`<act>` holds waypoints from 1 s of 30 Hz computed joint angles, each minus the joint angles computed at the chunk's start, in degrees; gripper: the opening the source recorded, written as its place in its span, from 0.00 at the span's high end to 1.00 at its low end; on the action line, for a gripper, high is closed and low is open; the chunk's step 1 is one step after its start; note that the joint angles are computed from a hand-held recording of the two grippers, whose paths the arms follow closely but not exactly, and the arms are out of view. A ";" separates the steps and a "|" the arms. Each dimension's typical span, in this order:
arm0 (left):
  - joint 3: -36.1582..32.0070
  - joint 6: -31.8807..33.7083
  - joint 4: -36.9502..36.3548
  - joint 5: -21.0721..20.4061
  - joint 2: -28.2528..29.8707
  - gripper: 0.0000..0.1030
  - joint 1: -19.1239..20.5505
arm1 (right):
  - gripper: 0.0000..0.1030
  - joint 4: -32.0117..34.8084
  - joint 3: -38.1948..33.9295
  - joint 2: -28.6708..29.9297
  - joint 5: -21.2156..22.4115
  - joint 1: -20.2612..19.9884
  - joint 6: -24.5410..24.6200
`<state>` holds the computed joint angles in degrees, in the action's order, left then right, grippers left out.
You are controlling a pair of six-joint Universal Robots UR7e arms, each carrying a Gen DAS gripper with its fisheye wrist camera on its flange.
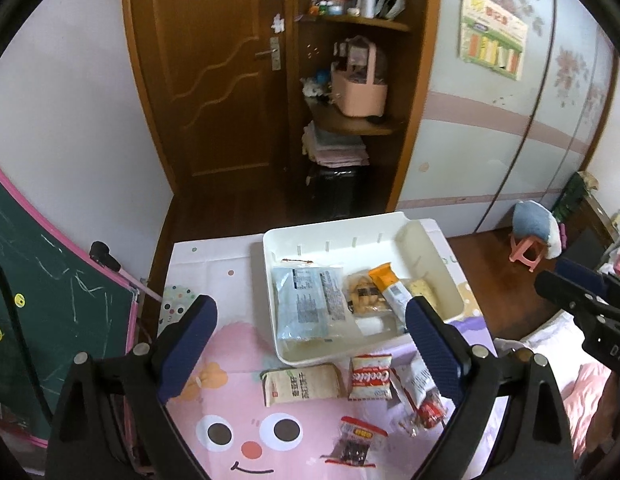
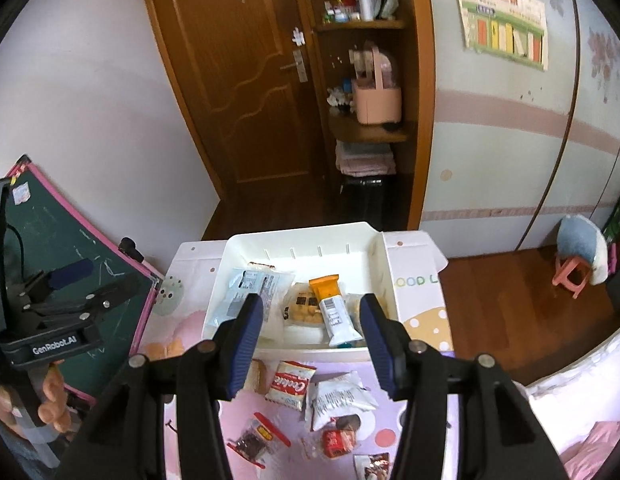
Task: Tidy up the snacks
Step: 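Withdraw both tools from the tray toward the remaining snacks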
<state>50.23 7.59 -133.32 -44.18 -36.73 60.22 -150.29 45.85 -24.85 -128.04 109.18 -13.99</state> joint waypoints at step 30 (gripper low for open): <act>34.56 3.53 -7.76 -8.54 -9.69 0.07 4.21 | 0.41 -25.72 44.04 -13.48 -4.17 -5.59 -7.83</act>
